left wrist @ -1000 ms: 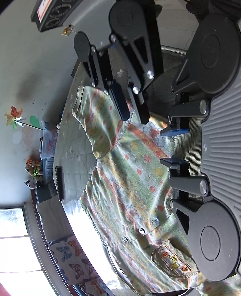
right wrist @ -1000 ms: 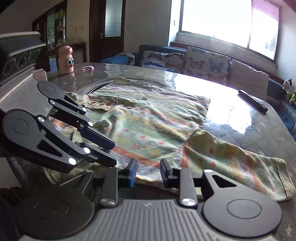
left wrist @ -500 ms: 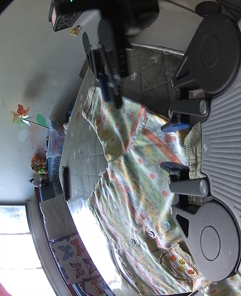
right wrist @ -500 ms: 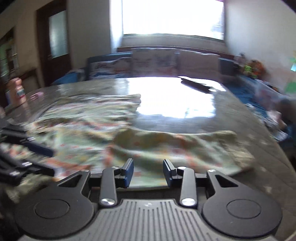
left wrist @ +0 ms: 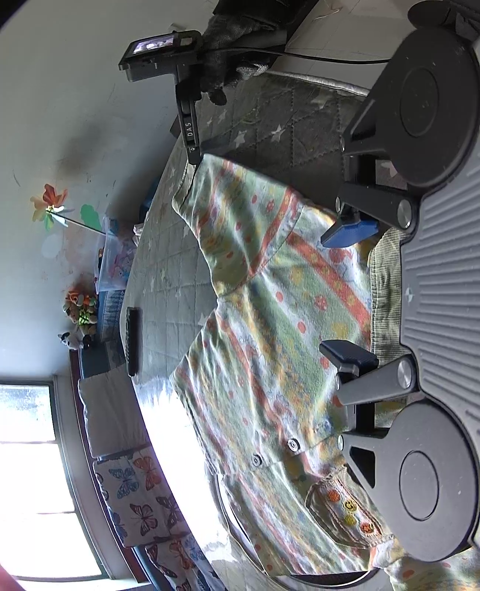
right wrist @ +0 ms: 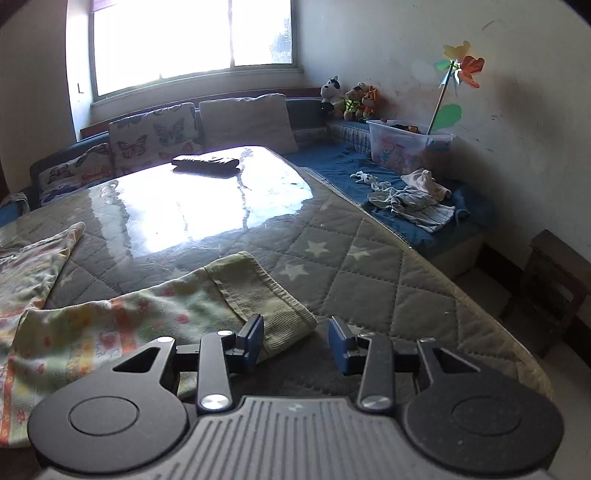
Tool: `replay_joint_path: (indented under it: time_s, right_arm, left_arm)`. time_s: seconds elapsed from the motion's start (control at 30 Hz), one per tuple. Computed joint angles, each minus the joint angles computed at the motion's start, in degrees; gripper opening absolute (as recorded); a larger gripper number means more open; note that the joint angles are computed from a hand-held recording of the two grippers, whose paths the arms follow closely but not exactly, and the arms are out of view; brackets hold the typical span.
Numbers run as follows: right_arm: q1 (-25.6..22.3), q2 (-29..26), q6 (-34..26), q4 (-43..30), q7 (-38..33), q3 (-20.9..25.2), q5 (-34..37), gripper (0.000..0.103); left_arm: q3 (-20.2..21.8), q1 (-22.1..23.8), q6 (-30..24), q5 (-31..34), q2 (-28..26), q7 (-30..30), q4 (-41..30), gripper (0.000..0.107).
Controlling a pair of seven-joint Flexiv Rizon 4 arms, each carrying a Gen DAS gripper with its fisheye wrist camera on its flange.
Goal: Fold clothes
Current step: 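Grasp a sleeve cuff with the right gripper and lift it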
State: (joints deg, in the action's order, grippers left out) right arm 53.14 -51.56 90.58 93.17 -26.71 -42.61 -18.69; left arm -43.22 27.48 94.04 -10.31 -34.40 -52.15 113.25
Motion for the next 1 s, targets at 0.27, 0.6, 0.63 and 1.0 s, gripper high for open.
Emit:
replay_joint_path:
  time_s: [0.27, 0.6, 0.63, 1.0]
  right_arm:
    - [-1.03, 0.12, 1.37, -1.04, -0.97, 1.95, 0.57, 0.009]
    - [4.05, 2.45, 9.55, 0.4, -6.19, -2.61, 6.05, 0.004]
    - [4.15, 3.04, 10.66, 0.15, -7.47, -2.2, 6.38, 0.004]
    - [-3.94, 5.61, 12.04, -13.37, -22.97, 16.56, 0.62, 0.004]
  left_arm:
    - [-0.16, 0.84, 1.55, 0.74, 0.56, -1.83, 0.93, 0.065]
    - [0.18, 3.08, 5.09, 3.95, 1.71, -6.98, 2.83, 0.071]
    - [0.22, 3.42, 5.59, 4.44, 1.83, -7.74, 3.12, 0.073]
    - [0.95, 8.67, 11.79, 11.17, 4.26, -18.58, 7.6, 0.079]
